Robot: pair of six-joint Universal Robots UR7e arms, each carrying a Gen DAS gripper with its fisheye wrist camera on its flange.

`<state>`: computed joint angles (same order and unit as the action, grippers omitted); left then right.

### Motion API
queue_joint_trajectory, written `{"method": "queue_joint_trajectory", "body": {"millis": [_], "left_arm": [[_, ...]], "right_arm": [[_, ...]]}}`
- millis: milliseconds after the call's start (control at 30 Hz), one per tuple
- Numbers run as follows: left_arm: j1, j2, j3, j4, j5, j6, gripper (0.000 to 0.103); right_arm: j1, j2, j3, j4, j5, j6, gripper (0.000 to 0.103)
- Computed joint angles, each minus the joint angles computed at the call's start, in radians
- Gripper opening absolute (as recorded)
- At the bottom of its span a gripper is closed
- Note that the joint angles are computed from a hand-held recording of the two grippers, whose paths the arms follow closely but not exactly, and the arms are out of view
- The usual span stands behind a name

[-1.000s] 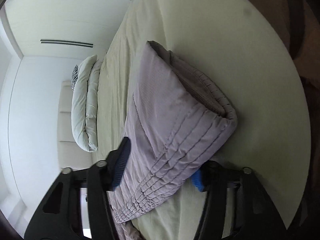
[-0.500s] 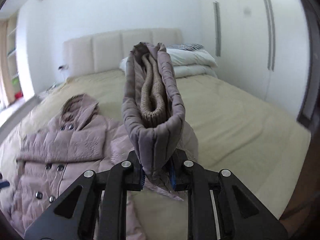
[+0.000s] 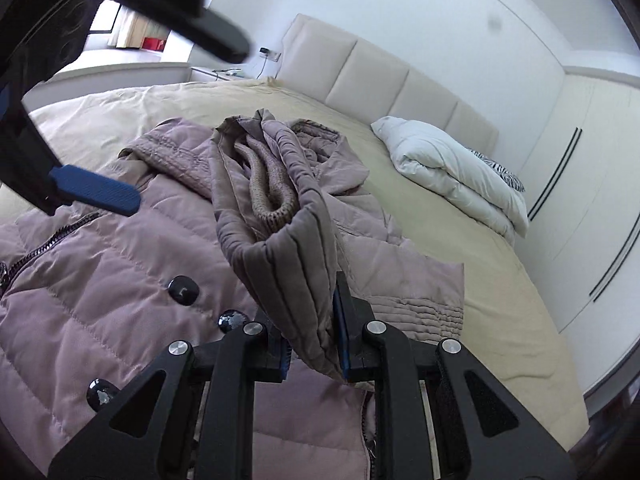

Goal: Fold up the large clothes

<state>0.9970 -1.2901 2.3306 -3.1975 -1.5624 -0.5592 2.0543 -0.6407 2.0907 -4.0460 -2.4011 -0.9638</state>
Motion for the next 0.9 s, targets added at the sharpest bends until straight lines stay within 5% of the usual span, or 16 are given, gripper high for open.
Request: {"method": "queue_joint_trajectory", "body": {"millis": [100,167,367,467,500,600,767,900], "left_arm": [[0.032,0.039,-0.037,0.020,-0.036,-0.009,0.094],[0.064,0.064,-0.068,0.059,-0.089,-0.014,0.058],[0.084,0.066,-0.120,0.146,-0.073,0.015,0.023],[0.085,0.022,-0.163,0.176,-0.015,0.063,0.021],[0.082,0.010,-0.189,0.199,0.020,0.087,0.021],[0.081,-0.020,-0.264,0.276,0.145,0.171,0.021],[0.150,0.014,-0.393,0.358,0.308,0.252,0.021],[0.220,0.087,-0.487,0.403,0.431,0.284,0.021]], "right_arm": [[0.032,0.053,-0.005,-0.035,-0.025,-0.034,0.017],[0.035,0.068,-0.006,-0.051,-0.022,-0.056,0.017],[0.040,0.111,-0.015,-0.096,-0.013,-0.098,0.022],[0.033,0.088,0.011,-0.094,0.033,-0.082,0.046],[0.028,0.074,0.028,-0.095,0.048,-0.064,0.069],[-0.005,-0.001,0.090,-0.069,0.102,0.046,0.073],[-0.110,-0.211,0.144,0.198,0.198,0.417,0.073],[-0.214,-0.343,0.121,0.374,0.322,0.595,0.073]]}}
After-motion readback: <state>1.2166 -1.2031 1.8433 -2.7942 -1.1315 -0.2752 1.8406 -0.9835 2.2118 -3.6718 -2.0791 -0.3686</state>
